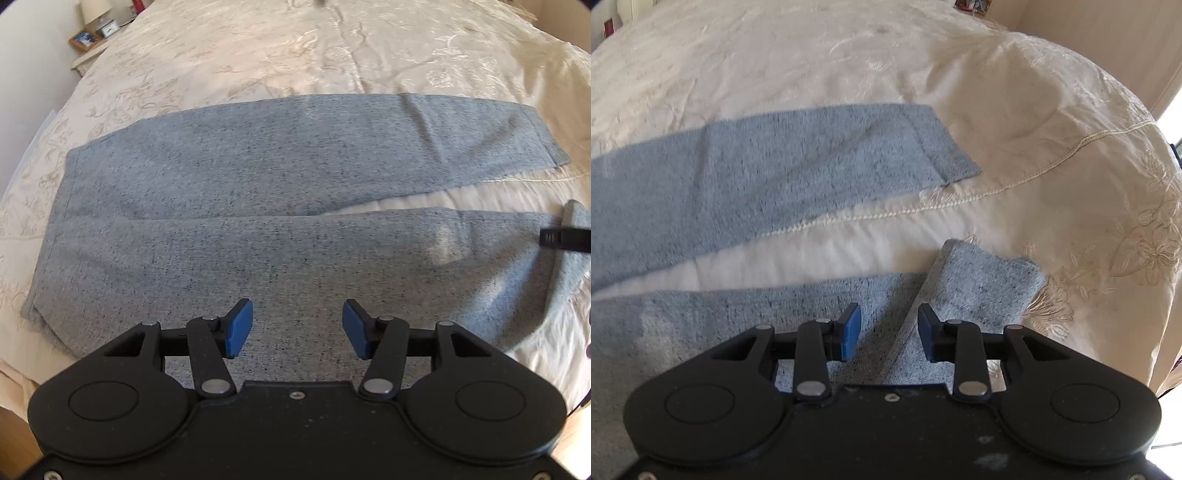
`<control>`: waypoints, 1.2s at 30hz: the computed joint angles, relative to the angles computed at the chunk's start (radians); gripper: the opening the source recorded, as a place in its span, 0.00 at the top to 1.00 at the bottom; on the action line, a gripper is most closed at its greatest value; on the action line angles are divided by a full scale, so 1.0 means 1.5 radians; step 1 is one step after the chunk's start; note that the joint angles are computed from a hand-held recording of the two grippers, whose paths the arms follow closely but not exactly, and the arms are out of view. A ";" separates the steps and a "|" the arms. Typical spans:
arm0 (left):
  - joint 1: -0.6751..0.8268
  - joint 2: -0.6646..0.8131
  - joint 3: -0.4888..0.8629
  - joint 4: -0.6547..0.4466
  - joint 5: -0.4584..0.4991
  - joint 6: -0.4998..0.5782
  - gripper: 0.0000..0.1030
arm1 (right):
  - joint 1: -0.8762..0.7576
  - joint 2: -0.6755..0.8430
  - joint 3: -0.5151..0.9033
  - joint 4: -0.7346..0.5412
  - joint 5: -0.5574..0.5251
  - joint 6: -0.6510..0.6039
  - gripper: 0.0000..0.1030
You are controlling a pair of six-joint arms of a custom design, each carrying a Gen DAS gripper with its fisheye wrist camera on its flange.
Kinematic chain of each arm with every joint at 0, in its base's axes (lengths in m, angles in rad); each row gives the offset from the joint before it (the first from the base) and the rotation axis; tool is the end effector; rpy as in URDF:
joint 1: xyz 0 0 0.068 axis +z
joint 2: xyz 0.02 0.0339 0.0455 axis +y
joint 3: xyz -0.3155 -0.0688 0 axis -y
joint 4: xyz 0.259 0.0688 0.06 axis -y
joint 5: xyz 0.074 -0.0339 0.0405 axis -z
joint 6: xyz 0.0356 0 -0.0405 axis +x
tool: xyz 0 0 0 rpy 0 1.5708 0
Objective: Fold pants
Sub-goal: 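Move the right gripper to the cuff of one pant leg and close on it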
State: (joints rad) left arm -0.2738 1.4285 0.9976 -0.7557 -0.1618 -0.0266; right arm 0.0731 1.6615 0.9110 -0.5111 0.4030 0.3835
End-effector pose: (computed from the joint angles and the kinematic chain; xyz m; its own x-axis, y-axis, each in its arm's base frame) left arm 0.2678 -0.0693 0.2710 -0.8978 0.2249 -0.3787 0.1849 0.9728 0.1393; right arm 0.3116 0.0088 0.1933 -0.8616 0.2820 -0.4220 0.4035 0.8849 -0.2326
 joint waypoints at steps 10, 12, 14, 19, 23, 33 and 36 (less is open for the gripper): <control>-0.001 0.014 -0.011 0.007 -0.002 0.012 0.42 | -0.095 -0.085 -0.095 -0.112 0.066 0.049 0.71; -0.006 0.016 -0.013 0.008 -0.001 0.012 0.42 | -0.105 -0.130 -0.112 -0.120 0.070 0.044 0.70; -0.009 0.015 -0.015 0.008 0.002 0.013 0.42 | -0.106 -0.163 -0.116 -0.125 0.062 0.048 0.70; -0.003 -0.007 -0.029 0.010 0.008 0.016 0.42 | -0.128 -0.218 -0.121 -0.121 -0.022 0.084 0.69; 0.015 -0.026 -0.038 -0.003 0.008 0.018 0.42 | -0.203 -0.240 -0.140 -0.105 -0.098 0.116 0.68; 0.022 -0.062 -0.058 -0.019 -0.016 0.007 0.42 | -0.408 -0.200 -0.151 -0.031 -0.273 0.063 0.63; 0.024 -0.073 -0.062 -0.020 -0.016 -0.008 0.42 | -0.421 -0.211 -0.153 -0.024 -0.305 0.057 0.82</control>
State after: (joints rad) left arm -0.2374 1.3194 0.9040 -0.7854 -0.1851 -0.0379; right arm -0.5590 1.3457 0.6820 -0.5465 -0.0551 0.4698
